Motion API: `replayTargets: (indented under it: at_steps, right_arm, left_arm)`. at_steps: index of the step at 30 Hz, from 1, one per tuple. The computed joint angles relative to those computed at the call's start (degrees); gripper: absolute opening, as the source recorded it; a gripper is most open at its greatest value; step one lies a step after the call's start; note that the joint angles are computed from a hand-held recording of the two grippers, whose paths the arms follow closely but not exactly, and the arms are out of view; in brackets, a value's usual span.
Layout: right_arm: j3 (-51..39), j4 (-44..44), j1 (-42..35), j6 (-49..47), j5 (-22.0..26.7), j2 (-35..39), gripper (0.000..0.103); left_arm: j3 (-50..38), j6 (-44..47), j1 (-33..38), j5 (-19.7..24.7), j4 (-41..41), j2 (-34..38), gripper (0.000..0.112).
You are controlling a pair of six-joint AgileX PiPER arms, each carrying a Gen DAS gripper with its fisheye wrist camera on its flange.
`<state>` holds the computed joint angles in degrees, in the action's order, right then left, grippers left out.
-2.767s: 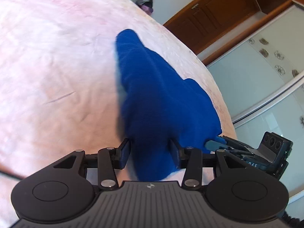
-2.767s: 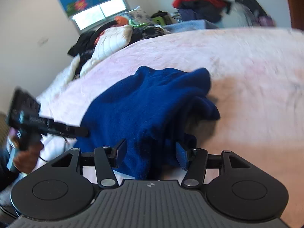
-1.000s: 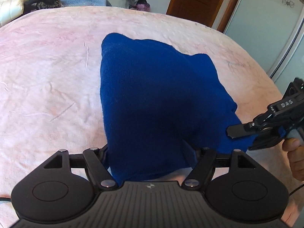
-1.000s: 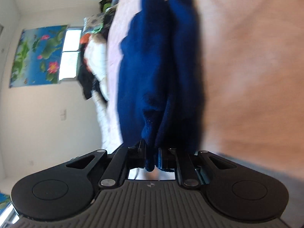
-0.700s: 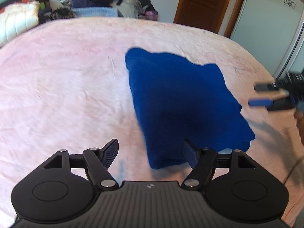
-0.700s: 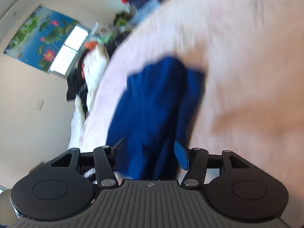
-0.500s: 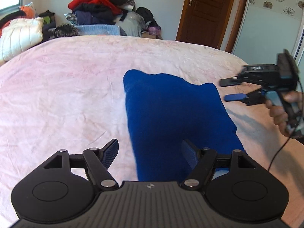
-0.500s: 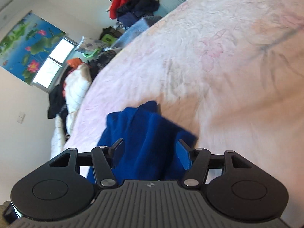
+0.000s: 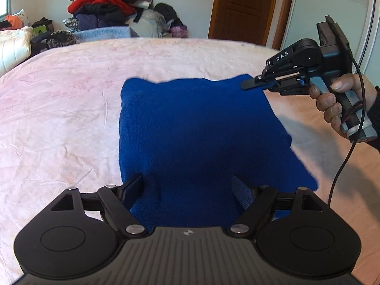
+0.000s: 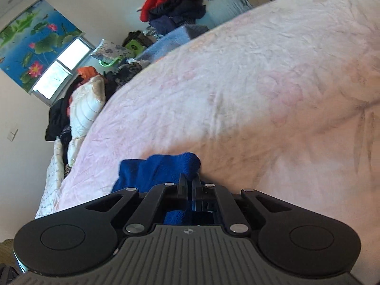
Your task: Fold small clothes
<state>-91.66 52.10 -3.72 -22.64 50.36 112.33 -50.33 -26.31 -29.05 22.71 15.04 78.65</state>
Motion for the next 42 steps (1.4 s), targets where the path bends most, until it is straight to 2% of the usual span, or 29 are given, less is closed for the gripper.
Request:
replayTargets:
  at_steps: [2,3,5,6,7,8,9,10,12,13,15,16,17,19,20,22,23,24,26,27,28,30,33,36,38,40,42]
  right_arm:
    - [2.9,1.5,-0.1,-1.8,-1.1,0.1,0.008]
    - [4.6,4.5,-0.6,-3.6,-0.7,-0.3,0.010]
    - [6.7,5.4,-0.9,-3.1,-1.5,-2.2,0.018]
    - [8.7,5.7,-1.0,-3.2,-3.3,-4.1,0.028]
    - [11.7,7.8,-1.3,-5.3,-5.8,-6.8,0.030]
    - [14.8,11.7,-2.4,-9.4,-6.0,-9.6,0.030]
    - [17.8,17.4,-3.8,-14.0,-3.9,-12.0,0.030]
    - [20.2,22.5,-5.1,-17.1,0.5,-13.2,0.031]
    - [24.4,29.1,-6.8,-18.5,11.9,-13.9,0.035]
    - [27.2,31.2,-6.7,-19.0,15.4,-14.3,0.036]
    - [32.2,33.1,-5.4,-20.8,19.1,-15.0,0.036]
    - [34.1,33.2,-4.9,-21.2,19.2,-15.0,0.036]
    - [35.4,32.1,-4.4,-21.1,17.6,-15.1,0.036]
    - [37.3,29.2,-3.9,-20.5,11.1,-15.5,0.039]
    - [37.7,28.7,-4.5,-20.6,10.3,-14.3,0.032]
    - [39.5,31.1,-6.4,-22.1,12.7,-11.6,0.012]
    - [39.7,30.7,-6.4,-21.1,12.7,-11.6,0.009]
    - [39.7,30.1,-6.2,-20.8,12.5,-12.4,0.010]
    - [40.3,29.5,-5.4,-20.6,11.0,-15.9,0.024]
    - [40.9,29.9,-4.9,-21.3,10.1,-18.2,0.036]
    - [41.4,30.5,-4.5,-22.2,9.5,-19.9,0.044]
    - [41.6,30.4,-3.0,-23.6,7.5,-22.4,0.052]
    - [39.9,26.7,-0.9,-21.6,4.2,-21.4,0.051]
    - [41.1,28.5,-2.1,-22.4,4.0,-19.5,0.035]
    - [42.0,28.2,-1.9,-20.9,2.9,-21.6,0.037]
    - [43.8,27.6,0.0,-21.0,-1.5,-26.6,0.052]
    - [45.9,25.0,1.2,-20.9,-5.3,-32.7,0.060]
  left_arm:
    - [0.2,-1.7,0.4,-0.1,1.5,1.1,0.082]
    - [0.5,-0.1,1.1,-0.3,-0.5,0.9,0.082]
    - [0.7,4.2,2.4,0.1,-5.3,-0.7,0.082]
    - [0.6,6.5,3.3,1.2,-8.2,-2.0,0.082]
    - [0.5,8.8,4.3,2.1,-11.2,-3.3,0.082]
    - [0.4,11.8,5.6,2.9,-14.8,-4.7,0.082]
    - [0.4,14.6,6.9,3.1,-18.2,-6.3,0.082]
    - [0.6,15.3,7.6,2.7,-19.4,-7.2,0.082]
    - [0.2,10.8,7.3,1.7,-14.8,-6.9,0.082]
    - [-0.6,7.1,6.3,2.1,-10.7,-5.5,0.082]
    - [-2.3,-0.5,3.4,3.7,-3.2,-2.0,0.082]
    - [-2.1,-1.0,2.5,3.0,-2.2,-0.9,0.082]
    - [-2.4,-1.2,1.8,2.8,-1.4,0.7,0.082]
    - [-2.9,-6.0,-0.4,4.2,3.3,3.3,0.082]
    - [-2.6,-6.9,-0.7,3.8,4.0,3.8,0.088]
    - [-2.3,-6.3,-0.1,3.0,2.7,4.4,0.093]
    - [-2.0,-6.0,0.4,2.6,2.1,4.5,0.096]
    - [-2.2,-5.7,0.7,2.8,1.3,4.6,0.096]
    - [-2.5,-4.9,1.0,3.5,0.2,4.7,0.097]
    - [-2.6,-4.8,1.0,3.6,0.0,4.7,0.097]
    - [-2.5,-5.3,0.9,3.8,0.4,4.6,0.097]
    - [-2.3,-6.7,0.5,3.9,1.5,4.5,0.097]
    - [-2.4,-7.4,0.4,4.0,2.3,4.7,0.097]
    - [-2.7,-7.1,0.6,4.2,1.9,4.9,0.097]
    - [-2.9,-7.0,0.7,4.5,1.6,4.9,0.097]
    - [-2.4,-6.5,1.0,4.6,0.6,4.0,0.097]
    - [-1.6,-6.7,1.4,5.8,-0.6,1.6,0.096]
